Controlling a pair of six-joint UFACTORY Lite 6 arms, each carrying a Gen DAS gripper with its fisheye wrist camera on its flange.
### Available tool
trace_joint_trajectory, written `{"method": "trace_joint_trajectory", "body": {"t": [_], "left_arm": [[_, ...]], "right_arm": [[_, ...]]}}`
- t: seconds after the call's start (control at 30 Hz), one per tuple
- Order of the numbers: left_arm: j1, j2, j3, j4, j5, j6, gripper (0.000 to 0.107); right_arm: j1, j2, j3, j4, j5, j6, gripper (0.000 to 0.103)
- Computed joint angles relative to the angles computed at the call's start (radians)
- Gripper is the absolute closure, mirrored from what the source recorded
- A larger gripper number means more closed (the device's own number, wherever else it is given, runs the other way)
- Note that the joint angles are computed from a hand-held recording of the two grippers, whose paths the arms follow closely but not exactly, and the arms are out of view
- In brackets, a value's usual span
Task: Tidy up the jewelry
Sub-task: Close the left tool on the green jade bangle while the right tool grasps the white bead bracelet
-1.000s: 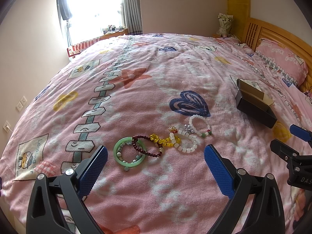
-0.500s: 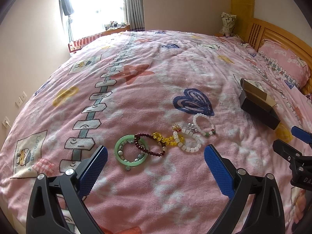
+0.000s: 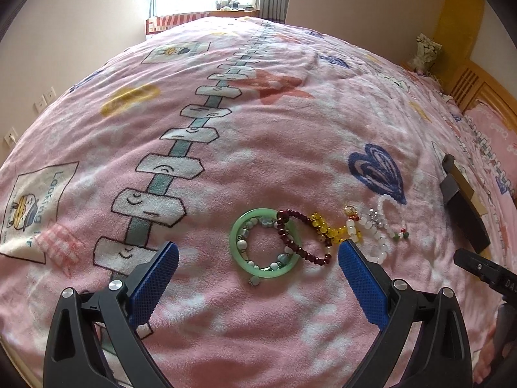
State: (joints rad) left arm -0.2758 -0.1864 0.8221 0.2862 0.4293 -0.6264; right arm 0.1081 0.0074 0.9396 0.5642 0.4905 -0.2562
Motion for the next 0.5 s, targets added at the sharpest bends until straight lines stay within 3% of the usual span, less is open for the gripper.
{"method": "trace_joint_trajectory", "body": {"t": [0.1, 0.13, 0.33, 0.4, 0.5], "left_arm": [[0.040, 0.029, 0.003, -0.075, -0.022, 0.082, 0.013], [0.049, 0.044, 0.012, -0.098, -0.023, 0.108, 0.015], [0.137, 0.168, 0.048, -0.228, -0.063, 0.248, 0.024], [0.169, 0.215, 0.069, -0.310, -0.063, 0.329, 0.033], [0.186, 0.266, 0.092, -0.343, -0.060, 0.365, 0.038]], "right_arm": [[-0.025, 0.111, 0.074, 0.087, 0.032, -0.041, 0.034], [-0.022, 0.140, 0.094, 0.081, 0.031, -0.032, 0.043], [-0.008, 0.295, 0.217, 0.035, 0.007, 0.026, 0.066], [0.006, 0.325, 0.239, 0.014, -0.004, 0.038, 0.069], [0.011, 0.362, 0.267, 0.029, -0.010, 0.012, 0.071]]}}
